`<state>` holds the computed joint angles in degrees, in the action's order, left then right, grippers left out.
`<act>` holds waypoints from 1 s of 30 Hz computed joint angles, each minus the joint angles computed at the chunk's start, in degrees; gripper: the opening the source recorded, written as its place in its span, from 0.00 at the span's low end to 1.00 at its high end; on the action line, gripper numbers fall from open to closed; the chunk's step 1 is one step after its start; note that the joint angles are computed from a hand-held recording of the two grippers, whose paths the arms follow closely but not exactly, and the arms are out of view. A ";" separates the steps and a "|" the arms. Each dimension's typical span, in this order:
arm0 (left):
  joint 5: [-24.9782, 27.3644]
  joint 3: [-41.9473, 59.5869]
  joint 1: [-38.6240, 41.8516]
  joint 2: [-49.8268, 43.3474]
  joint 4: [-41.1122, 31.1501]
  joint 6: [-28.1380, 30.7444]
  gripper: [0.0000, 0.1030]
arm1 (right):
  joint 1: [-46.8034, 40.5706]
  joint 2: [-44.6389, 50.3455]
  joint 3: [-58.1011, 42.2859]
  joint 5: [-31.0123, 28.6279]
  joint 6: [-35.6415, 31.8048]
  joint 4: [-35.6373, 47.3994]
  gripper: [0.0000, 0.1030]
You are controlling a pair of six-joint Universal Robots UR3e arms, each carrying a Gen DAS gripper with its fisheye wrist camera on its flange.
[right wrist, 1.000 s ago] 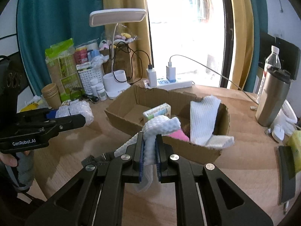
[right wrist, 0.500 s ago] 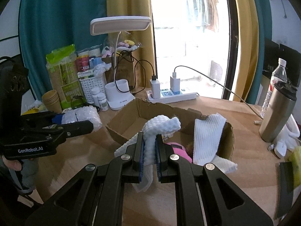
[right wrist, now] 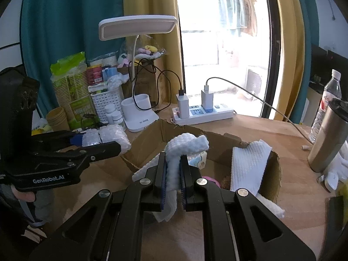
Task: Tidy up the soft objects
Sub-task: 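Carry the bubble-wrap bag and white cloth over the cardboard box with both tools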
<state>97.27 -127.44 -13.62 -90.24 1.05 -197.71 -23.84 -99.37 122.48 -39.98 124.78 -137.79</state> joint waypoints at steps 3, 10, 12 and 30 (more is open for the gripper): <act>-1.42 0.25 1.44 -0.96 0.64 0.53 0.46 | 1.36 2.24 -0.99 -0.52 1.74 -2.42 0.11; -4.73 1.52 4.47 -4.28 2.23 1.61 0.46 | 4.48 7.59 -4.59 -2.14 5.57 -6.54 0.11; -5.43 2.12 5.03 -5.32 2.75 2.00 0.46 | 5.26 8.84 -5.56 -2.70 6.24 -7.21 0.11; -8.64 7.22 7.64 -13.11 2.43 4.10 0.48 | 10.25 17.93 -11.42 -6.07 9.69 -10.65 0.11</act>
